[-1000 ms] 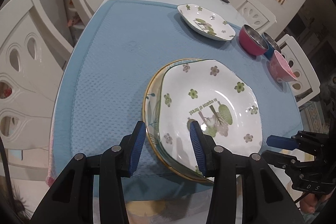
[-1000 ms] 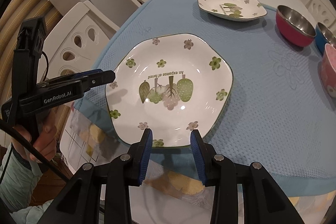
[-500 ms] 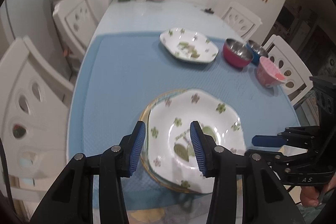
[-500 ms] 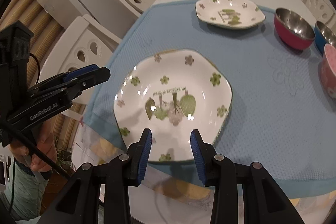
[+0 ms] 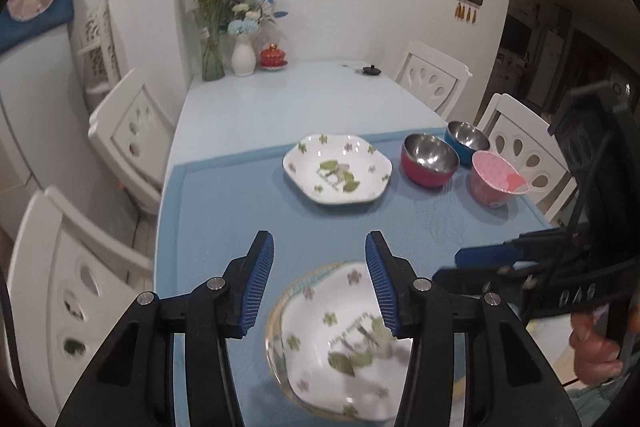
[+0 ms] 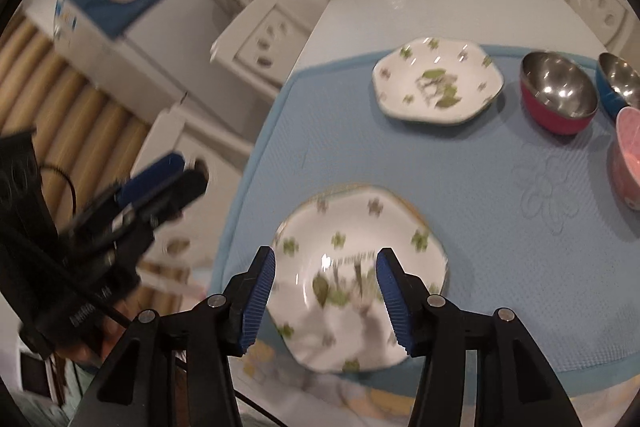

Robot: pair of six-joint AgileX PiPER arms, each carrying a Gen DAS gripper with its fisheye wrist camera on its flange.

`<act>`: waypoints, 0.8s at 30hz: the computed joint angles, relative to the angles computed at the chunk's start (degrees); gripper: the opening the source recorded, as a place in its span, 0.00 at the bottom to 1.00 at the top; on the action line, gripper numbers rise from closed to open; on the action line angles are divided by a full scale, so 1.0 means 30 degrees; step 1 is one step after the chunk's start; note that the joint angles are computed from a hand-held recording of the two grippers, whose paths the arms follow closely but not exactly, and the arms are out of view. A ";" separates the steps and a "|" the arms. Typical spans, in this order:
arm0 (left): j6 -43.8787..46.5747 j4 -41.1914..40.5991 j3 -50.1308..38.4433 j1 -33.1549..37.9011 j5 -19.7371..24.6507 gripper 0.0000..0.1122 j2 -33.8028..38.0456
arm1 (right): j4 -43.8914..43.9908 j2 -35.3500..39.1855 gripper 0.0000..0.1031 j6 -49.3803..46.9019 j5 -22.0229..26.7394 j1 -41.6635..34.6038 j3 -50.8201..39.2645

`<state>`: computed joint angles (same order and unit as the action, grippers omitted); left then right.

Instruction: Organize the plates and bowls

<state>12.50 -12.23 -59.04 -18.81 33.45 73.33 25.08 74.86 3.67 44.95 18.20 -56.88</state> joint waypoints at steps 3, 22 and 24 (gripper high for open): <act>0.1778 -0.1131 -0.1078 0.0250 -0.0161 0.40 0.0840 | 0.0998 0.0565 0.54 -0.0749 0.0134 -0.1209 -0.0876; 0.6065 -0.8288 -1.2537 0.2908 0.4923 0.40 1.4287 | 0.3561 0.9099 0.55 -0.2678 0.0214 -0.6504 -0.5060; 0.6021 -1.0473 -1.4468 0.3745 0.6853 0.40 1.6191 | 0.3403 0.9993 0.55 -0.2415 0.0303 -0.6722 -0.5869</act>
<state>30.57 -43.65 -102.44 -7.57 54.01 121.90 35.29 104.84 -3.57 45.86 -1.96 -74.48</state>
